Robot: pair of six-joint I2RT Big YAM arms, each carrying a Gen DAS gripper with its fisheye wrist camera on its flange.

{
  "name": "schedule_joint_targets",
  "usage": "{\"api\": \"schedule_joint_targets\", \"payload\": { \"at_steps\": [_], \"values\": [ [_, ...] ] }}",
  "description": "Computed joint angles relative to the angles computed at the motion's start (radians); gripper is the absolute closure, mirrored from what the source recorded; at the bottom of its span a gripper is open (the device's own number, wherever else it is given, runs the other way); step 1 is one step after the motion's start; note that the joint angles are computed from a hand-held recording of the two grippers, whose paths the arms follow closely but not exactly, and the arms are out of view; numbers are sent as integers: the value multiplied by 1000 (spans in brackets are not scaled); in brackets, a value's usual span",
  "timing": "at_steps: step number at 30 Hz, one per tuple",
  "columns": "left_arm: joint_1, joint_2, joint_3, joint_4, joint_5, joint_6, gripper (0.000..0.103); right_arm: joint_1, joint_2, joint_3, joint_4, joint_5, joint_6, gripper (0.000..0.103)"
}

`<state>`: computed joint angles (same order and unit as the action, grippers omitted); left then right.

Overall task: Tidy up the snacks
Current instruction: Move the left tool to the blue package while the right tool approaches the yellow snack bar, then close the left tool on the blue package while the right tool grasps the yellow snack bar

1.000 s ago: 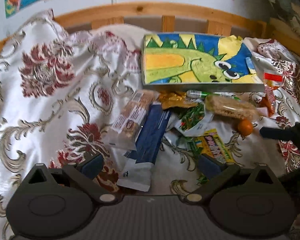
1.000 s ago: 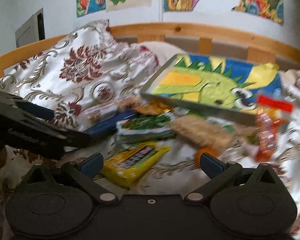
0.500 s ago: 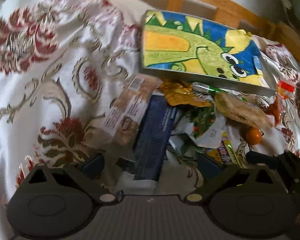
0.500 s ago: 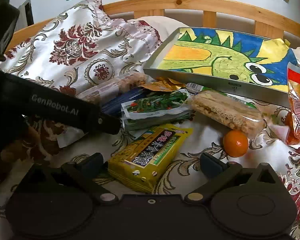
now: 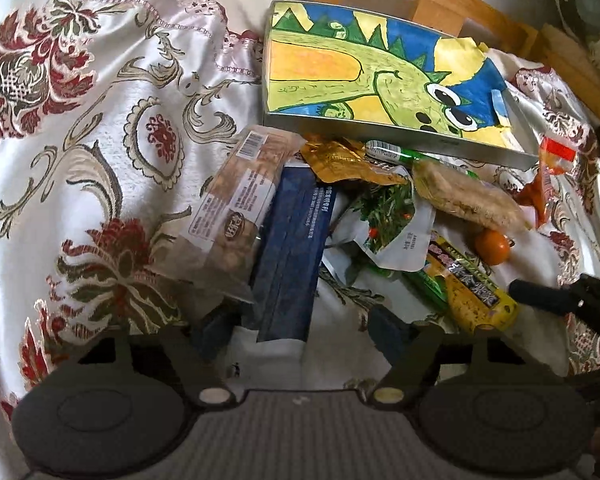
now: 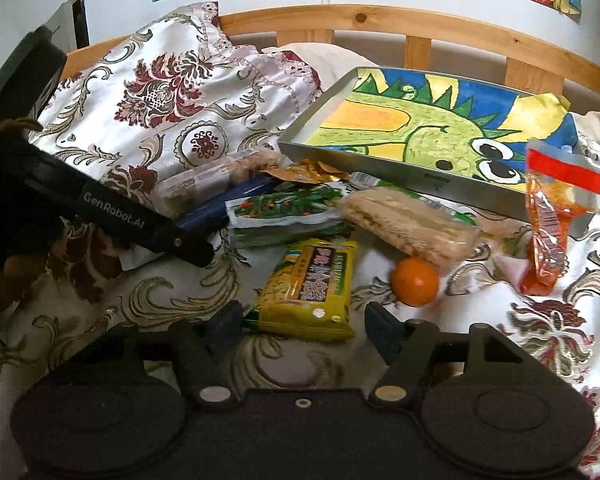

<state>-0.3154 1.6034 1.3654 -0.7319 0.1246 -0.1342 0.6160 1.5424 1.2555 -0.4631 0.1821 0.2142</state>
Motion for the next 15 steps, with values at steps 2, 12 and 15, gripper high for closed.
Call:
{"api": "schedule_joint_targets", "payload": {
  "at_steps": [2, 12, 15],
  "values": [
    [-4, 9, 10, -1, -19, -2, 25, -8, -6, -16, 38, -17, 21, 18],
    [-3, 50, 58, -17, -69, -61, 21, -22, 61, 18, 101, -68, 15, 22],
    [-8, 52, 62, -24, -86, -74, 22, -21, 70, 25, 87, -68, 16, 32]
  ]
}}
